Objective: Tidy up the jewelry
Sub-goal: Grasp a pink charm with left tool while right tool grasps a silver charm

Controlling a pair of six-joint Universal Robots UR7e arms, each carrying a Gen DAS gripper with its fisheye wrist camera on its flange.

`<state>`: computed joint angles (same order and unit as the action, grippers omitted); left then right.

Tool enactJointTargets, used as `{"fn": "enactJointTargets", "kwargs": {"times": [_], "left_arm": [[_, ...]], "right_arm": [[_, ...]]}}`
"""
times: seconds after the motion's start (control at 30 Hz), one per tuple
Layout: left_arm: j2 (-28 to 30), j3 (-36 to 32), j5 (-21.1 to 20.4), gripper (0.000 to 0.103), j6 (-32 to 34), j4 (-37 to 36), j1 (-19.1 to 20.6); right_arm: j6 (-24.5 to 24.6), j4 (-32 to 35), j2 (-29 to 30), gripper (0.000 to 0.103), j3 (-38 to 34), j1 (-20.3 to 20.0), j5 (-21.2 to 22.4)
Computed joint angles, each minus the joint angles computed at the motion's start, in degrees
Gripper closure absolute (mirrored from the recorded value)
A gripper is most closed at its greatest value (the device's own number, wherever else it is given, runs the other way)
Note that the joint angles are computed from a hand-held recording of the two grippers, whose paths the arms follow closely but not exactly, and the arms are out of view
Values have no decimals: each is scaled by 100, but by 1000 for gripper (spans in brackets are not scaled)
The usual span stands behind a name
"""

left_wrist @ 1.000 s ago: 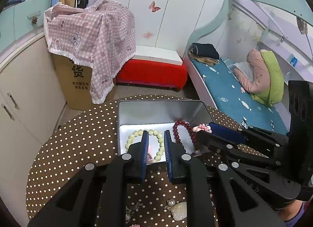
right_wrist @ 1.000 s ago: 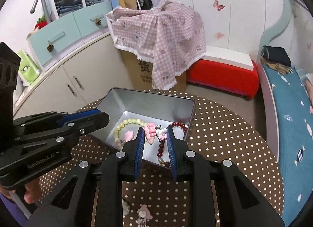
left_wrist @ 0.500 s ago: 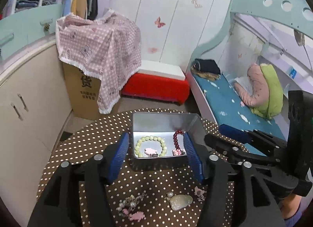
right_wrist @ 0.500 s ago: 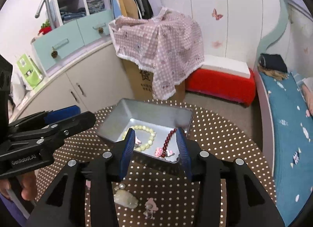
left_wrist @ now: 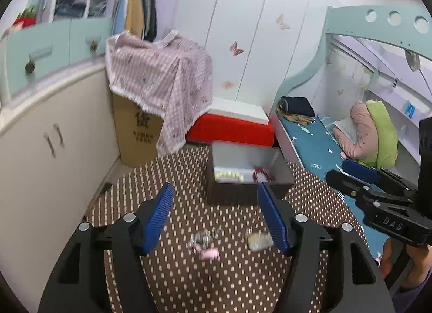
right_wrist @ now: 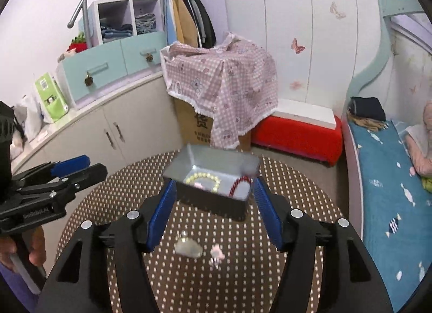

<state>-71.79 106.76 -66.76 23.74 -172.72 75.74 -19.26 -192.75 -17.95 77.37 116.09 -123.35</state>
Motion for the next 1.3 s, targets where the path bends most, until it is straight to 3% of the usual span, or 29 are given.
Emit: {"fn": "enactJointTargets", "kwargs": {"times": [0.2,0.37,0.57,0.9,1.03,1.2,1.3], "left_arm": [[-19,289,205,37,-356,-131,167],[219,479,659,37,-435,-414,186],[554,367,829,37,-926,-201,260],[1080,27,1338,38,-808,-374,234],[1160,-12,1591,48,-591,-434,184],[1104,-25,1702,84,-263,-468,245],[974,-7,1474,88,-237,-338,342]], "right_arm": [[156,38,-34,44,377,-104,-90],[308,146,7,44,545,-261,-81],[435,309,28,44,702,-466,-1],[441,453,82,44,638,-674,267],[446,487,107,44,597,-726,386],[453,532,128,44,572,-727,464],[464,523,153,44,548,-721,503]]}}
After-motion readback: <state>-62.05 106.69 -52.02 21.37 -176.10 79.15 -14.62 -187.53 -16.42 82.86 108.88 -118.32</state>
